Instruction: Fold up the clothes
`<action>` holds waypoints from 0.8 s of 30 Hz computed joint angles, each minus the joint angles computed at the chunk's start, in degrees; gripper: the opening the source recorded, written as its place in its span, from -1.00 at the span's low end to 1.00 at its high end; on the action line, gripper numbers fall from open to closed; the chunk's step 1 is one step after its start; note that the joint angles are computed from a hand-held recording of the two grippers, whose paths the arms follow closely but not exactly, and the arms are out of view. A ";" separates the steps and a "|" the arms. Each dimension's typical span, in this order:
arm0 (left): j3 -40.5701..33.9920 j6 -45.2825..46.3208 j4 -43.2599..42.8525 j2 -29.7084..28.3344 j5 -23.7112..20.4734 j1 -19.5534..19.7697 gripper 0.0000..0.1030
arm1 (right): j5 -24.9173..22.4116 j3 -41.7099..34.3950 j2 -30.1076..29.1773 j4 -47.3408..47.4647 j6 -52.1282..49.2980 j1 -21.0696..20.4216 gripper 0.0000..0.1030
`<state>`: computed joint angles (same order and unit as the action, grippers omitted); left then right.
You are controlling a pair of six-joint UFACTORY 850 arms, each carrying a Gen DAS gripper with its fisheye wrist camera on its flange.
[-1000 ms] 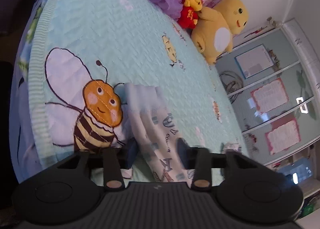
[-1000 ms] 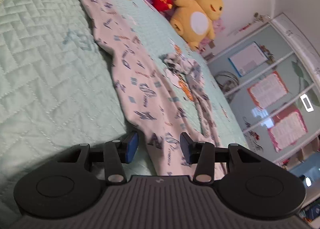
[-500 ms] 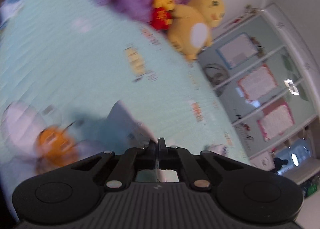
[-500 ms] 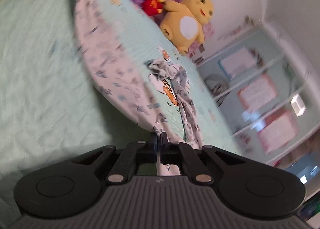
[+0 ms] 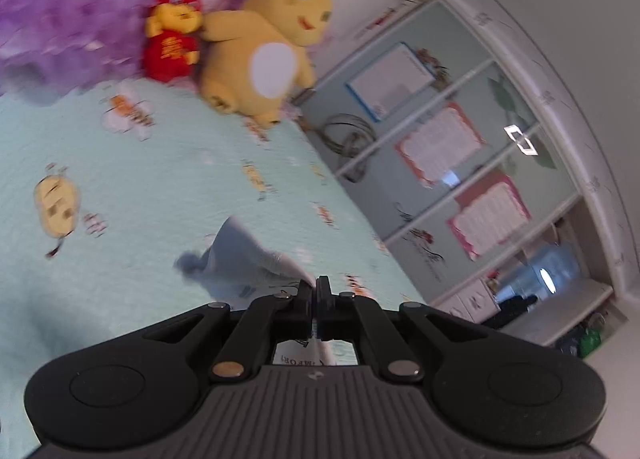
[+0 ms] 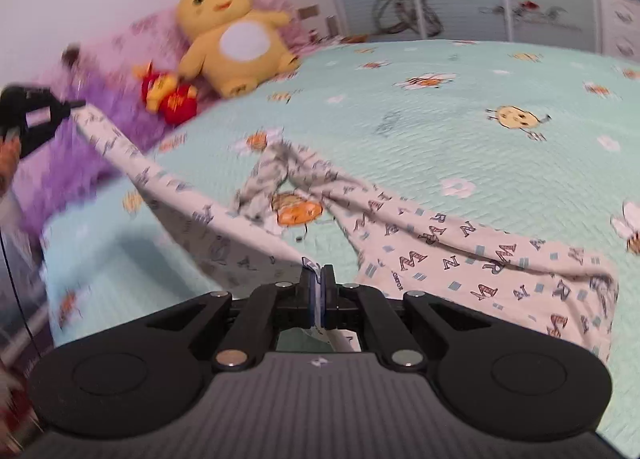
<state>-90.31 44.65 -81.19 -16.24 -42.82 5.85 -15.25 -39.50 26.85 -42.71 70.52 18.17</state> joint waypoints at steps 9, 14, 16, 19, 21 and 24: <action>13.06 14.62 -7.28 4.23 -3.18 9.05 -1.00 | -8.76 0.90 -3.56 -18.60 12.94 14.26 -0.99; 20.15 5.07 8.35 -1.22 -0.34 14.11 -1.00 | -19.18 -1.03 -15.77 -20.35 2.84 26.07 -0.77; 22.53 9.49 4.55 -2.23 -2.47 16.15 -1.00 | -19.87 -0.63 -16.25 -20.56 3.51 27.13 -0.70; 25.34 18.50 -3.21 -1.28 -4.12 17.73 -0.60 | -19.92 -0.27 -14.71 -18.49 3.40 27.01 -0.15; 26.97 20.94 -7.13 0.36 -1.78 17.76 -0.14 | -19.69 -0.18 -12.95 -16.27 2.88 26.33 0.00; 29.38 24.72 -12.69 3.28 0.90 17.37 -0.12 | -16.05 -0.14 -11.18 -16.90 8.91 23.75 0.00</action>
